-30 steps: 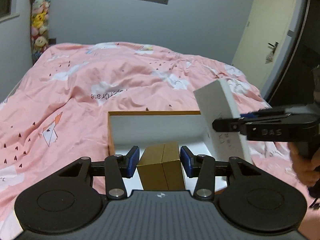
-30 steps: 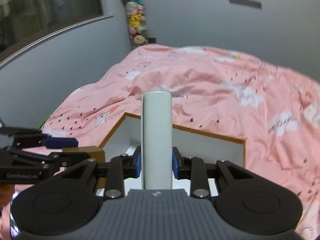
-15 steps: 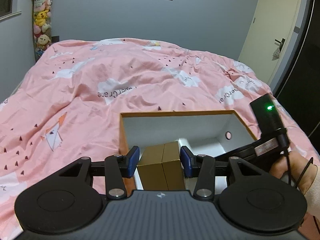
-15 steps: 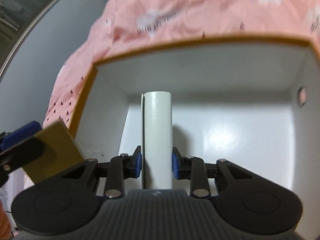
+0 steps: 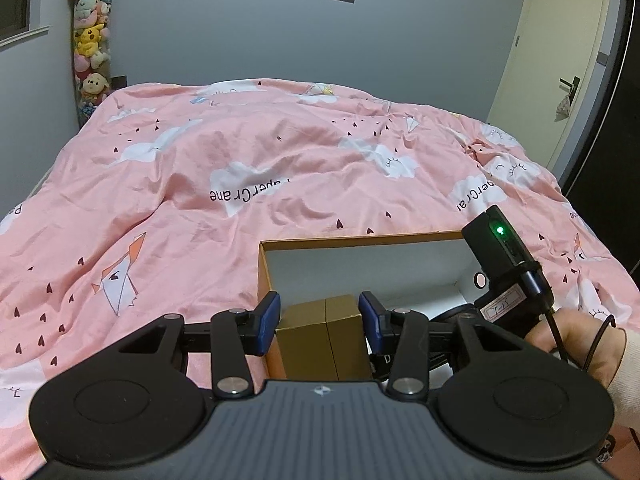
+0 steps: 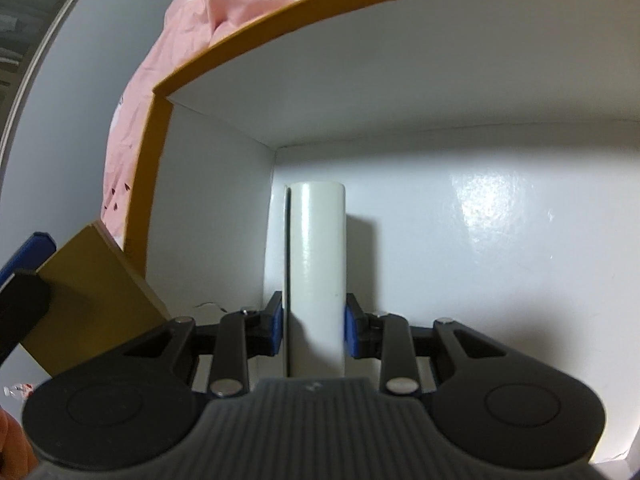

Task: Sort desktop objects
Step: 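Lower the white package into the orange box and open the right tool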

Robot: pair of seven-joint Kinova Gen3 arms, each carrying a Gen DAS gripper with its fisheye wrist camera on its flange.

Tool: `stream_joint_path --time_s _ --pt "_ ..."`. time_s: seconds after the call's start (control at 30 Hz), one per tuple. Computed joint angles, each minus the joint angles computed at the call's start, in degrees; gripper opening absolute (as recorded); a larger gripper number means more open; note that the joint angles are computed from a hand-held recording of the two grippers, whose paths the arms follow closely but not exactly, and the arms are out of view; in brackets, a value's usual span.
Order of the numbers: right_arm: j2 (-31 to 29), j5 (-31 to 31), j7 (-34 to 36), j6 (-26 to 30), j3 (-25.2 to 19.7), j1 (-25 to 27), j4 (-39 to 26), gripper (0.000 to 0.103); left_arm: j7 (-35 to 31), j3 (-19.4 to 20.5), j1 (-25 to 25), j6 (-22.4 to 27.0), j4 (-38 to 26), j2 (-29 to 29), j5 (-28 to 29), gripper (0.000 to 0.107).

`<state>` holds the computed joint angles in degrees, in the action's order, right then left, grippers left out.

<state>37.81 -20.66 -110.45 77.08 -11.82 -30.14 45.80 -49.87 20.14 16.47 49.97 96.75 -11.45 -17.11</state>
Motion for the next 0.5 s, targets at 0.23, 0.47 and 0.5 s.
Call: stream_joint_path --time_s 0.23,0.47,0.5 --pt "1.06 3.82 -0.21 5.34 1.5 -2.21 -4.04 0.052 -1.32 -1.27 0.17 -1.06 0.61 0.39 2.03 0.05" --pt "1.91 5.54 0.62 11.01 2.05 -2.61 -7.38 0.057 -1.8 -1.43 0.39 -1.0 0.73 0.32 2.53 0.05" --pt "1.96 5.19 0.98 11.36 1.87 -2.25 -7.42 0.056 -1.81 -1.45 0.35 -1.02 0.68 0.36 2.64 0.05"
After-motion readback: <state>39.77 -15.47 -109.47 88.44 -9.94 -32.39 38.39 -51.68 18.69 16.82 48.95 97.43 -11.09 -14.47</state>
